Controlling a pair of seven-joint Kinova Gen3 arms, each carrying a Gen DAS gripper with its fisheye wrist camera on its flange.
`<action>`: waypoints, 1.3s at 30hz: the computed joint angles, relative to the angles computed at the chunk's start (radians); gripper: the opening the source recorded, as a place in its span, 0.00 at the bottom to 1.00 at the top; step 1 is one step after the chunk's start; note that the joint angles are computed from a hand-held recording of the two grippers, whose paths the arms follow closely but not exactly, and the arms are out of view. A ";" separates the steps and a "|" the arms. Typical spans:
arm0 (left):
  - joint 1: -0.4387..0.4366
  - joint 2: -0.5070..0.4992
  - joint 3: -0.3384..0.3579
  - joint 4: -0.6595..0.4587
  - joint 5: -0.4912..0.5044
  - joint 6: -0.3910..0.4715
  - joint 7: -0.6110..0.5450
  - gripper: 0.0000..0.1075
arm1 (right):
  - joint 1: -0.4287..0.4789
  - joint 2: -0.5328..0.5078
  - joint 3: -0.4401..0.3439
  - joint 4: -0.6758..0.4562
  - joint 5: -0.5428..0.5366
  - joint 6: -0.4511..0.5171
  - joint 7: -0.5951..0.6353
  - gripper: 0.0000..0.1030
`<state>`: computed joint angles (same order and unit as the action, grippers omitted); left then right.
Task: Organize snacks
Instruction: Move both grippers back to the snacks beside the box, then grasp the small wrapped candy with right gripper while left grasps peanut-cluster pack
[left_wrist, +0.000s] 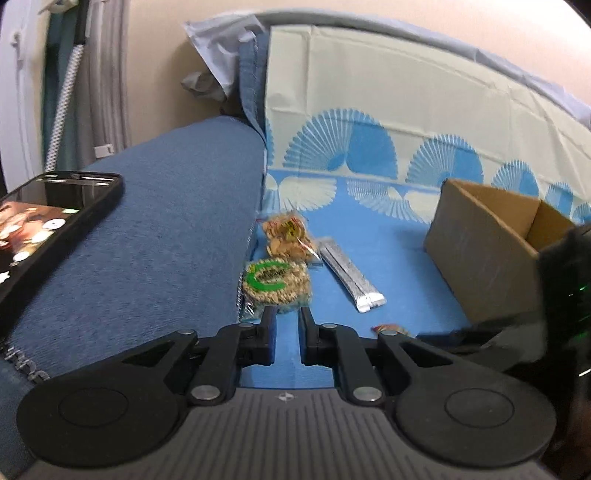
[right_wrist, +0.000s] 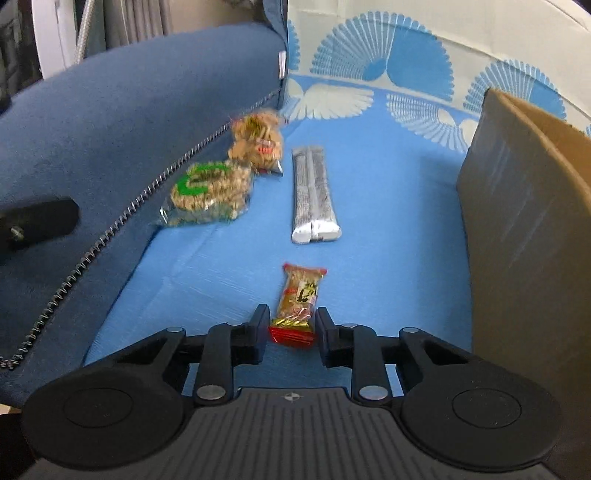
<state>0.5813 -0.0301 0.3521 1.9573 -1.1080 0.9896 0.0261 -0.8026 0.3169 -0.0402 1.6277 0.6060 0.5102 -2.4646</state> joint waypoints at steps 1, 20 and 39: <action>-0.004 0.009 -0.006 -0.015 0.021 -0.005 -0.035 0.16 | -0.007 -0.011 0.011 0.011 0.016 -0.007 -0.015 0.27; 0.062 0.459 -0.236 -0.445 0.106 0.152 -0.483 0.67 | 0.154 -0.079 -0.085 0.052 -0.259 -0.020 0.252 0.27; 0.071 0.122 -0.206 -0.162 0.168 -0.113 -0.345 0.02 | 0.139 -0.088 -0.066 0.063 -0.265 -0.029 0.275 0.27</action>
<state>0.6523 0.0915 0.1463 1.7950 -0.9400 0.8770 -0.3184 -0.6638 0.2292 -0.1063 1.6909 0.3408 0.4807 -2.1899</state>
